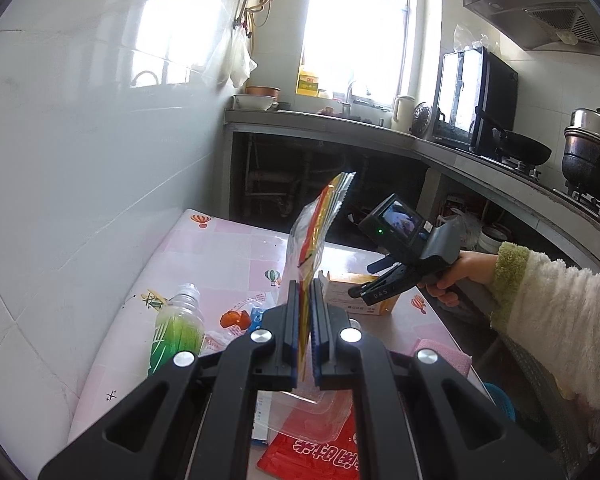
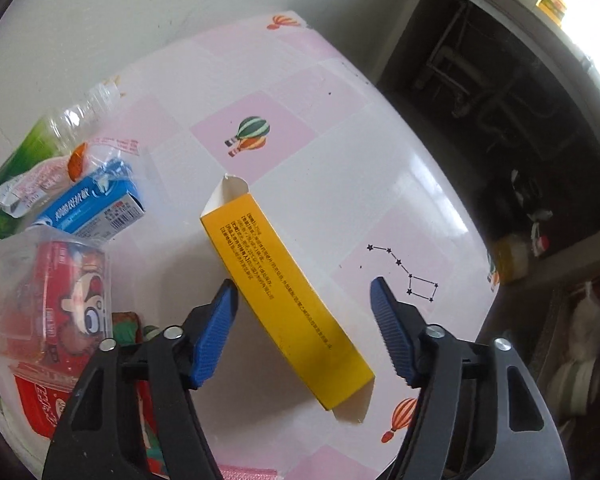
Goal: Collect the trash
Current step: 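Grasp the yellow box with the right tool, holding the bag in the left, then carry the plastic bag and yellow box in both tools to the wastebasket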
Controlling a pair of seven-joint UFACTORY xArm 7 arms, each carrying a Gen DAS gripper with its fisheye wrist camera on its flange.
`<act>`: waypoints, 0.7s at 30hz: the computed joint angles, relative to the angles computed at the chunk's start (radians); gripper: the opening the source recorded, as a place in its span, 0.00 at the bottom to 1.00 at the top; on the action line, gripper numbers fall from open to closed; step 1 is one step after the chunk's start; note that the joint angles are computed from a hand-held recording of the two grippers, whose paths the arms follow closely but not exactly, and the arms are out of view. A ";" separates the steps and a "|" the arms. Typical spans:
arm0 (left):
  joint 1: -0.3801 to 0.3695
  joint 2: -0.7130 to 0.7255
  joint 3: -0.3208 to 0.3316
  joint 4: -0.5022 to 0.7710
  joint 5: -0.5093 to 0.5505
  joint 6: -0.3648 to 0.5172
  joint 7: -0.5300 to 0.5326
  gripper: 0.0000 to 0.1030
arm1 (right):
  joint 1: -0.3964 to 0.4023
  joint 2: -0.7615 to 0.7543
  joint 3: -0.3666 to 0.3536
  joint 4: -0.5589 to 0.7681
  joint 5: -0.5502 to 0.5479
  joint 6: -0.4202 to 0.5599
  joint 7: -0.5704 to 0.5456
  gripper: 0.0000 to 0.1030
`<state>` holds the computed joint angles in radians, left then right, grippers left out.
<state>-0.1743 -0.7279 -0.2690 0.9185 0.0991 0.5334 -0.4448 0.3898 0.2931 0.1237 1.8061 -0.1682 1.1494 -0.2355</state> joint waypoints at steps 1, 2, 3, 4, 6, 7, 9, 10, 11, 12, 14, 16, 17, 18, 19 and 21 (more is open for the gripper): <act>-0.001 -0.001 0.003 -0.002 0.000 -0.003 0.002 0.04 | -0.002 -0.013 -0.001 -0.022 0.000 -0.015 0.002 0.43; -0.002 -0.002 0.005 -0.005 -0.001 -0.008 0.002 0.04 | -0.005 -0.025 -0.001 -0.039 0.004 -0.026 0.007 0.37; -0.003 -0.004 0.005 -0.008 -0.002 -0.010 0.001 0.04 | -0.008 -0.039 -0.002 -0.058 0.006 -0.038 0.016 0.32; -0.004 -0.005 0.006 -0.009 -0.004 -0.013 0.002 0.04 | -0.009 -0.056 -0.002 -0.078 0.004 -0.054 0.030 0.30; -0.007 -0.007 0.008 -0.010 -0.006 -0.017 0.003 0.04 | -0.017 -0.094 -0.004 -0.120 0.003 -0.091 0.059 0.28; -0.007 -0.008 0.007 -0.010 -0.006 -0.020 0.004 0.04 | -0.022 -0.111 -0.003 -0.132 0.006 -0.104 0.076 0.28; -0.008 -0.012 0.007 -0.009 -0.008 -0.025 0.004 0.04 | -0.034 -0.172 -0.004 -0.189 0.004 -0.149 0.121 0.27; -0.009 -0.016 0.006 -0.009 -0.009 -0.027 0.003 0.04 | -0.042 -0.209 -0.003 -0.221 0.004 -0.171 0.142 0.27; -0.009 -0.019 0.004 -0.007 -0.009 -0.029 0.003 0.04 | -0.052 -0.247 -0.003 -0.250 0.015 -0.195 0.158 0.27; -0.011 -0.022 0.004 -0.006 -0.010 -0.031 0.004 0.04 | -0.064 -0.293 -0.002 -0.290 0.025 -0.221 0.176 0.27; -0.018 -0.027 0.000 0.000 -0.013 -0.037 0.007 0.04 | -0.087 -0.387 -0.001 -0.369 0.036 -0.266 0.220 0.27; -0.033 -0.028 0.001 0.004 -0.021 -0.050 0.015 0.04 | -0.114 -0.501 0.000 -0.461 0.049 -0.306 0.264 0.27; -0.042 -0.024 0.000 0.009 -0.026 -0.057 0.020 0.04 | -0.127 -0.558 0.000 -0.503 0.062 -0.318 0.282 0.27; -0.054 -0.020 0.000 0.013 -0.032 -0.066 0.027 0.04 | -0.141 -0.620 -0.002 -0.550 0.076 -0.325 0.304 0.27; -0.069 -0.013 0.000 0.020 -0.039 -0.076 0.035 0.04 | -0.157 -0.681 -0.002 -0.594 0.085 -0.327 0.328 0.27; -0.102 0.010 -0.002 0.040 -0.055 -0.090 0.055 0.04 | -0.189 -0.806 0.001 -0.681 0.098 -0.318 0.378 0.27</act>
<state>-0.2760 -0.7180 -0.2711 0.9581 0.0439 0.4431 -0.3901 0.2010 -0.5124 0.1244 1.1250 -0.0705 0.8319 0.1426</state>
